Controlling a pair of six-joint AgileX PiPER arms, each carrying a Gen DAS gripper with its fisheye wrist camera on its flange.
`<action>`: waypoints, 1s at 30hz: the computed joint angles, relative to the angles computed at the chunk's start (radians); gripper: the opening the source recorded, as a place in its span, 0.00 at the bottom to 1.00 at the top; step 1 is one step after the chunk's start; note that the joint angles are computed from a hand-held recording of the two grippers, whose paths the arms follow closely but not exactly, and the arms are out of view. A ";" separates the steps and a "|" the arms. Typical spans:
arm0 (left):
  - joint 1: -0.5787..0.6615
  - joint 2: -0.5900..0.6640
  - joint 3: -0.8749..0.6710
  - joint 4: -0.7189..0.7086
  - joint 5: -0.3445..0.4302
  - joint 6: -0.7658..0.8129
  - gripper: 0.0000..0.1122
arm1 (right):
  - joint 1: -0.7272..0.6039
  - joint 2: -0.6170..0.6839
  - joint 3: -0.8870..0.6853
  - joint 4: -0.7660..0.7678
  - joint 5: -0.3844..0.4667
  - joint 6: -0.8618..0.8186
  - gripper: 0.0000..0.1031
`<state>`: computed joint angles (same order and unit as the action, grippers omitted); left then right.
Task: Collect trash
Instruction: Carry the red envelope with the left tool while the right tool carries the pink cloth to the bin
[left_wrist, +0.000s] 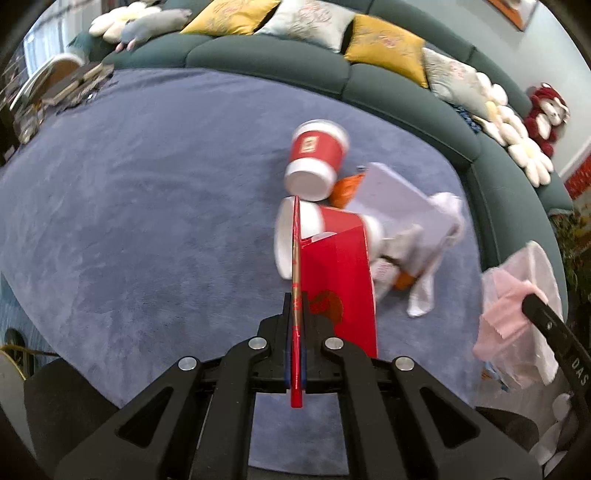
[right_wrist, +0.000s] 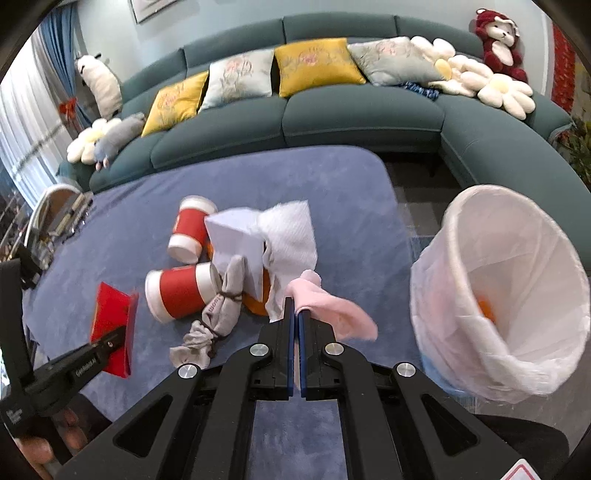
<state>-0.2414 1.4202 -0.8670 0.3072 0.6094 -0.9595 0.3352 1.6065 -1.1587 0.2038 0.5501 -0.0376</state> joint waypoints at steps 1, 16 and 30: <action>-0.032 -0.005 -0.015 0.018 0.018 -0.022 0.02 | -0.011 -0.016 0.004 0.012 0.001 -0.012 0.02; -0.376 0.193 -0.421 0.164 0.221 -0.119 0.02 | -0.274 -0.164 0.051 0.230 0.042 -0.283 0.02; -0.496 0.605 -1.028 0.061 0.355 0.089 0.02 | -0.621 -0.084 -0.023 0.415 0.089 -0.541 0.02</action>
